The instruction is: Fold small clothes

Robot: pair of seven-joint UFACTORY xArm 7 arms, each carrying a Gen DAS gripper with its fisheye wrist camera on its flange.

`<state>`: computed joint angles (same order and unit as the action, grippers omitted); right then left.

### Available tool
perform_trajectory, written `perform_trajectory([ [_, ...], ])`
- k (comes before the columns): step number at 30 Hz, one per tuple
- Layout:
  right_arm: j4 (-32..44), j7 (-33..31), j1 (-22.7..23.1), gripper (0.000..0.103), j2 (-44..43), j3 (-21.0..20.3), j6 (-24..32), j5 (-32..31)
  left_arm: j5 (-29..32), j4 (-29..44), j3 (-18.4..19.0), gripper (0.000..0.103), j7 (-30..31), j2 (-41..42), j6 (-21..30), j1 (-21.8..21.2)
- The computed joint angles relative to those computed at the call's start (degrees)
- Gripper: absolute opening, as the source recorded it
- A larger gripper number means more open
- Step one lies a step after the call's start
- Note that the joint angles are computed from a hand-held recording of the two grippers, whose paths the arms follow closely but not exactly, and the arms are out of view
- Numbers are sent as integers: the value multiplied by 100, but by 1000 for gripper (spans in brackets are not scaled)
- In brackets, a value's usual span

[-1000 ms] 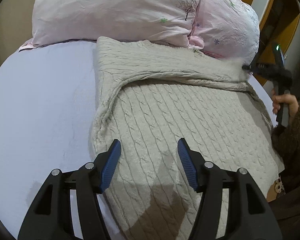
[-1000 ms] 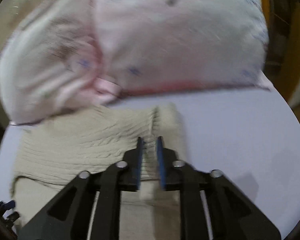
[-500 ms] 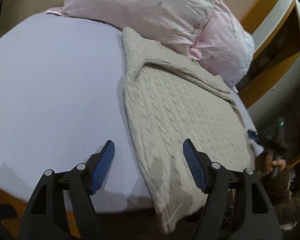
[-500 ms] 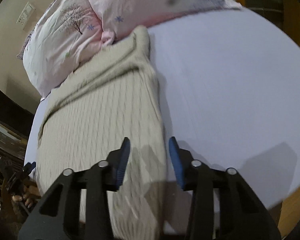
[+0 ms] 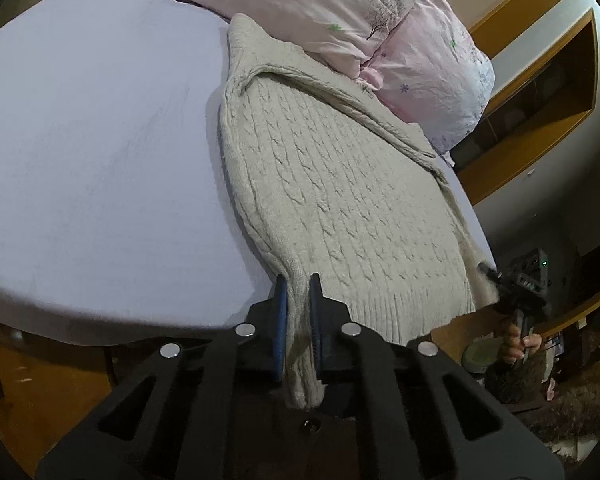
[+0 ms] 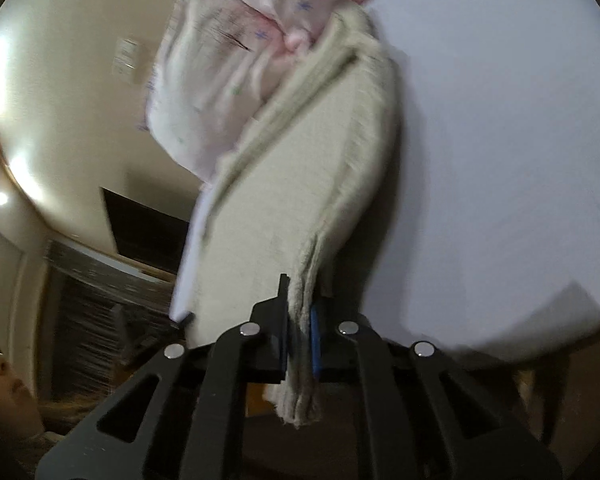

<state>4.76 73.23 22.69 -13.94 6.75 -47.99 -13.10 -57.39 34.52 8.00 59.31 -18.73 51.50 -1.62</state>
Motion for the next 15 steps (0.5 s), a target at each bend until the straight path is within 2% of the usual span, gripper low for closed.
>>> perform_trajectory([
  [3,280,-233,-242,7,-150,-229,-130,-144,-167,320,76,8,167,128,240,-38],
  [6,846,-219,-538,7,59,-647,-202,-544,-627,999,87,8,384,527,372,-49],
  [9,1834,3,-957,7,774,-907,-174,-956,-1024,1822,-179,8,399,1149,-38,-39],
  [11,2512,401,-1227,7,1403,-980,-216,-1213,-1241,2650,-411,8,108,1879,-399,-35],
  [13,3382,882,-1502,7,2127,-951,169,-1297,-1259,3517,-662,8,-306,2674,-851,-36],
  [15,3912,1160,-1756,7,2590,-859,610,-1399,-928,4451,-833,8,-987,3541,-1197,-86],
])
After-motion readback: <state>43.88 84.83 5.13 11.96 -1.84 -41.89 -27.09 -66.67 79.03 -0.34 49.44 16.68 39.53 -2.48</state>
